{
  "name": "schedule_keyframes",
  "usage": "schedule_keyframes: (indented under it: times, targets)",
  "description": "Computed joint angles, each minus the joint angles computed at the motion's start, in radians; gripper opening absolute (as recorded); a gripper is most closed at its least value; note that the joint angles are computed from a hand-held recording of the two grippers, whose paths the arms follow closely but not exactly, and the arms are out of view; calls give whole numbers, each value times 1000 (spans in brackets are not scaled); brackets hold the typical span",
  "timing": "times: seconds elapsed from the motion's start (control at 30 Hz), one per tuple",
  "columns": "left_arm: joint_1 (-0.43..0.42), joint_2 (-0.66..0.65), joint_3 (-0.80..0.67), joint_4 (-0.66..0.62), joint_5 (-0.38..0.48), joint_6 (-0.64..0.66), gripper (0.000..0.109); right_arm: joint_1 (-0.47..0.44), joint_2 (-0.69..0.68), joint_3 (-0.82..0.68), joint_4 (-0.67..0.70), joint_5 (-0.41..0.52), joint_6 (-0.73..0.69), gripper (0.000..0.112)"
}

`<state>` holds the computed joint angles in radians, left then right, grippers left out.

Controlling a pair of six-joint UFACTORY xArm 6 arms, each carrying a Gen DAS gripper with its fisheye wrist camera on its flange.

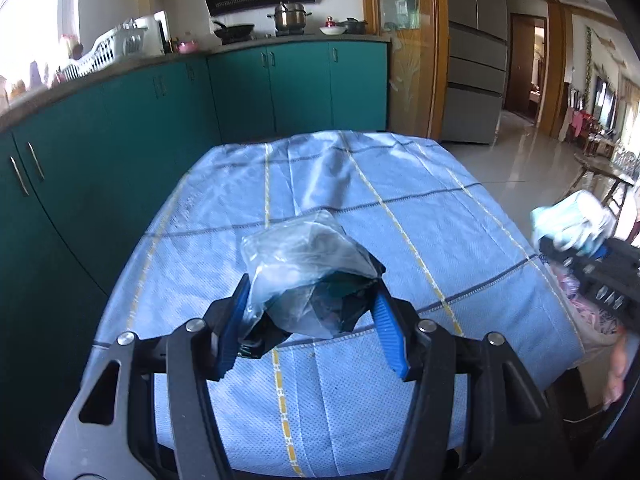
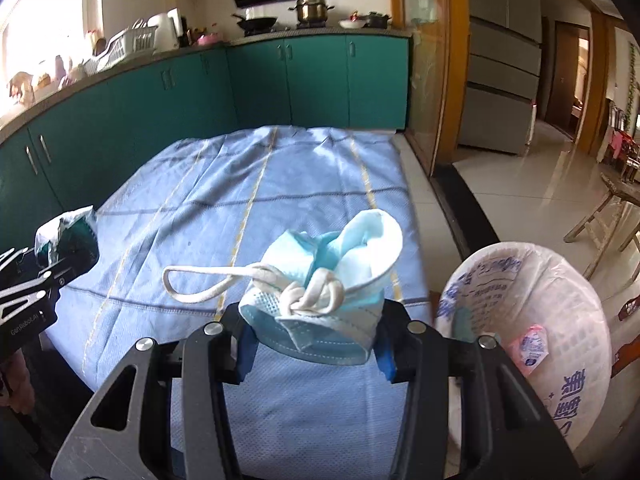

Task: Collect trash
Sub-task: 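Carry the face mask and plastic bag over the bin and release both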

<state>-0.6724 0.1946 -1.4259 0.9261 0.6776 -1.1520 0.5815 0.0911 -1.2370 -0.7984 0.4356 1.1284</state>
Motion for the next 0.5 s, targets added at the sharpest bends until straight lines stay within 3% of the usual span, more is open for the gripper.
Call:
schedule_keyframes:
  times: [0.27,0.5]
  targets:
    - [-51,78,-138,-24,-4,100,58,-80,-188,162,-155,75,190,47]
    - [-112,249,-368,-141,-30,277,58,-188,-351,357,-129,126,242,47]
